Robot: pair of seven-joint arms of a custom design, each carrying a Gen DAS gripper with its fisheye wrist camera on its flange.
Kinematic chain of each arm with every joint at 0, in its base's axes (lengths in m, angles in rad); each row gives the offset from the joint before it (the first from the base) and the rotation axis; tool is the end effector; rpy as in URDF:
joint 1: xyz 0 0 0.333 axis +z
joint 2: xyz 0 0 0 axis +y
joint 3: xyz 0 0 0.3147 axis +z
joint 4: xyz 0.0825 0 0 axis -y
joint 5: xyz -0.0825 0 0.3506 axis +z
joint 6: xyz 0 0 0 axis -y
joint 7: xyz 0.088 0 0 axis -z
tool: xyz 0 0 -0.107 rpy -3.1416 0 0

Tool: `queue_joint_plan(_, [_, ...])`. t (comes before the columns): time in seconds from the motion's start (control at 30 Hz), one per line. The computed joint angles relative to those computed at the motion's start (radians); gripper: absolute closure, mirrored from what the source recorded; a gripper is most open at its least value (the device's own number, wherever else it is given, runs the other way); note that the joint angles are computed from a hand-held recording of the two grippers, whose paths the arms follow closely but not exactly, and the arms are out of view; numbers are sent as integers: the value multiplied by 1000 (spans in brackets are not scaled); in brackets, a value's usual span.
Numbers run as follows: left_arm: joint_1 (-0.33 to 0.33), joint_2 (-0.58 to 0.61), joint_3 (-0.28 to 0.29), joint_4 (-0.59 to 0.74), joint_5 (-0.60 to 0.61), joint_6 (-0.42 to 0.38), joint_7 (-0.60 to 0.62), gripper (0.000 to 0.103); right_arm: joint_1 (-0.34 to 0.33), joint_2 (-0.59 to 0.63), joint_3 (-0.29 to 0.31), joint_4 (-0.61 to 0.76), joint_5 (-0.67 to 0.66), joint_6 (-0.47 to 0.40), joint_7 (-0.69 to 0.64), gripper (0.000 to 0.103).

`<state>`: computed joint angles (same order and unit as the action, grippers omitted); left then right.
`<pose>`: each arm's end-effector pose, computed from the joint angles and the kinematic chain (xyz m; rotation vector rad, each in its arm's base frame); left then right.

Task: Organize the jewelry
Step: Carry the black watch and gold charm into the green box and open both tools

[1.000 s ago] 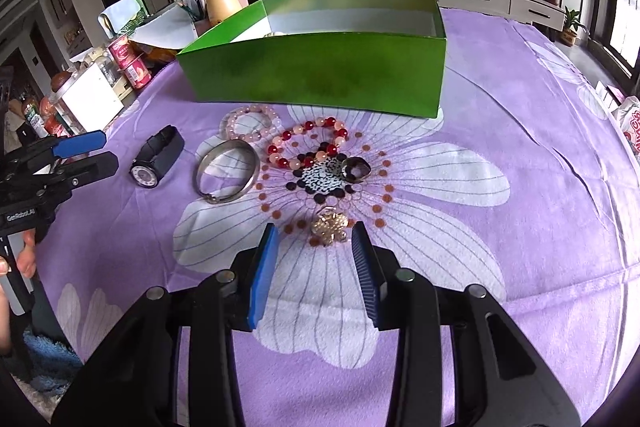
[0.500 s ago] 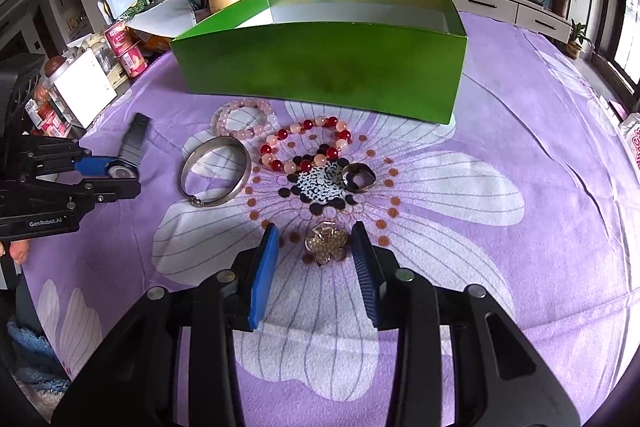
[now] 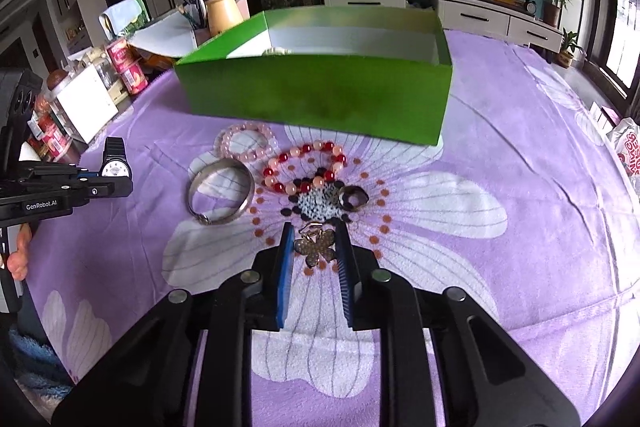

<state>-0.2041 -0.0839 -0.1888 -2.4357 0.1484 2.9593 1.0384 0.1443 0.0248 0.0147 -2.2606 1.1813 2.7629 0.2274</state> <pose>0.4539 -0.2001 0.4262 -1.9529 1.9575 -0.7778 0.5190 0.0436 0.4037 -2.0446 1.2445 -0.3380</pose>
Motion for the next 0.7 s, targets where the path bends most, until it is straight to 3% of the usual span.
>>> queue_joint_plan(0.1, [10, -16, -7, 17, 38, -1, -34, 96, -2, -24, -4, 4, 37, -14, -29, 83])
queue_joint_plan(0.33, [-2, -16, 17, 95, -30, -4, 12, 96, -1, -51, -21, 57, 106, -59, -74, 82])
queue_joint_plan(0.5, [19, 34, 12, 214, -12, -38, 1, 96, -5, -20, -22, 146, 97, -75, -39, 82])
queue_joint_plan(0.7, [38, 145, 3, 402, -73, -99, 55, 96, -25, 76, -10, 305, 14, -97, 87, 82])
